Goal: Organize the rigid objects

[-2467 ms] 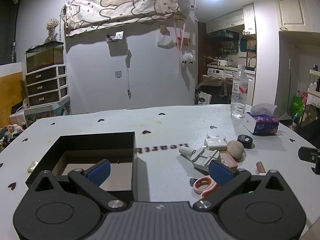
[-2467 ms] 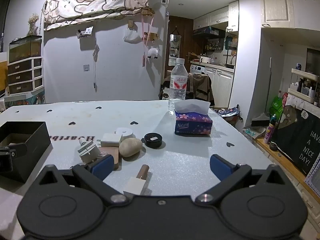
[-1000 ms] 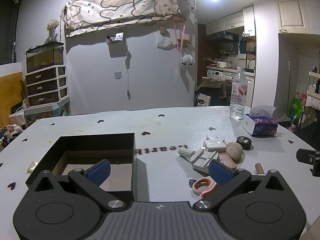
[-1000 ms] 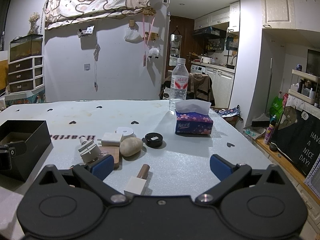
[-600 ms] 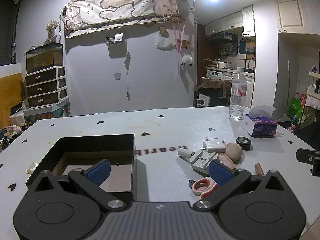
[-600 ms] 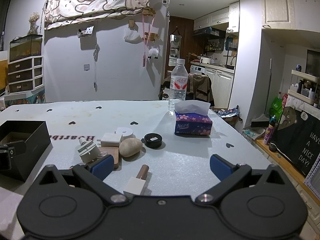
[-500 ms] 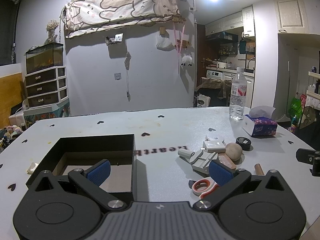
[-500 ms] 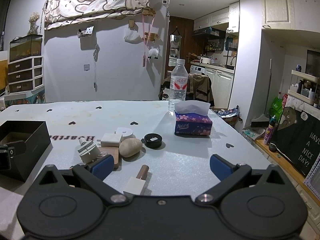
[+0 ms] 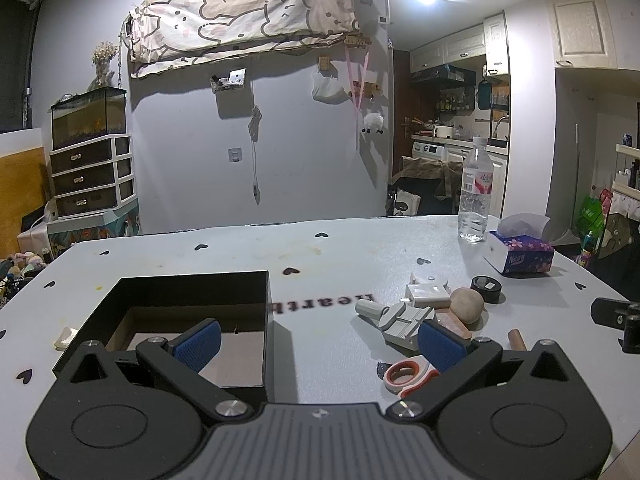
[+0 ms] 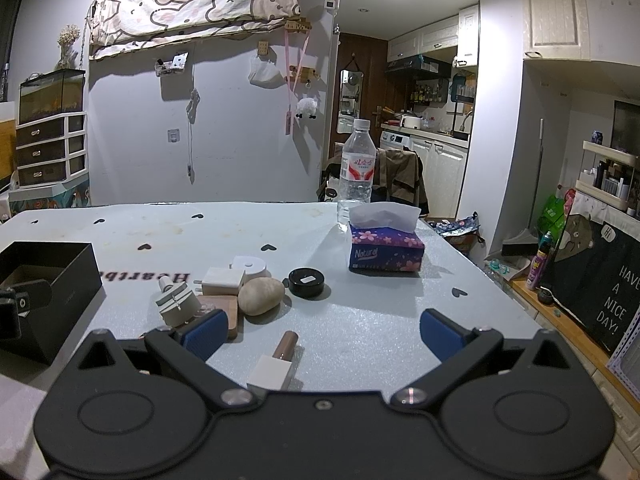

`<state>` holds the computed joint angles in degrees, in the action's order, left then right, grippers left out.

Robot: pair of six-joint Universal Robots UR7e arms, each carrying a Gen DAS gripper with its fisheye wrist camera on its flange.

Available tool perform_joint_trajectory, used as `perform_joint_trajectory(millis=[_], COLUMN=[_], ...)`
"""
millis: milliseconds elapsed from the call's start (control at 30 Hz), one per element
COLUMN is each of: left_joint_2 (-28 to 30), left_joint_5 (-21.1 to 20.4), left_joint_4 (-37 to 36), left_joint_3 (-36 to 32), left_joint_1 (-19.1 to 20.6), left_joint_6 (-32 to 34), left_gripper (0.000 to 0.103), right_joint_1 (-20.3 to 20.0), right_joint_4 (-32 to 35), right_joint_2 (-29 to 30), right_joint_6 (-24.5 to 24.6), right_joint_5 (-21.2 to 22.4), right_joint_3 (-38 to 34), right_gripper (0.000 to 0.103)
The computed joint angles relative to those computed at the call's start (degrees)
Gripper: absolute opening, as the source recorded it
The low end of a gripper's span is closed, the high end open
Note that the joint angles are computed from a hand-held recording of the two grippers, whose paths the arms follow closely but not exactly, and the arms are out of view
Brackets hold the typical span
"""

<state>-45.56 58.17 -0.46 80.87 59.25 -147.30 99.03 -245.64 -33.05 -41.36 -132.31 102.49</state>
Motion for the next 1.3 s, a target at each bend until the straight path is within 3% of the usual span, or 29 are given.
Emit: perform_joint_trajectory(millis=[767, 1033, 1300], left_joint_2=[-1.06, -2.72, -5.24], left_joint_5=[0.74, -1.35, -3.46], left_joint_4=[-0.93, -6.01, -16.43], left_joint_3=[-0.18, -0.49, 1.22], left_joint_1=[0.89, 3.00, 5.94], left_joint_6=[-0.46, 1.30, 8.69], left_gripper=[0.103, 0.103, 0.103], right_joint_1=[-0.85, -2.31, -3.74], right_joint_4=[1.38, 2.37, 5.08], right_joint_2=[-0.63, -0.02, 1.11], right_joint_6=[2.09, 3.12, 5.93], right_joint_5=[1.33, 2.06, 3.92], right_joint_3=[0.69, 0.16, -0.62], right_gripper=[0.103, 0.103, 0.103])
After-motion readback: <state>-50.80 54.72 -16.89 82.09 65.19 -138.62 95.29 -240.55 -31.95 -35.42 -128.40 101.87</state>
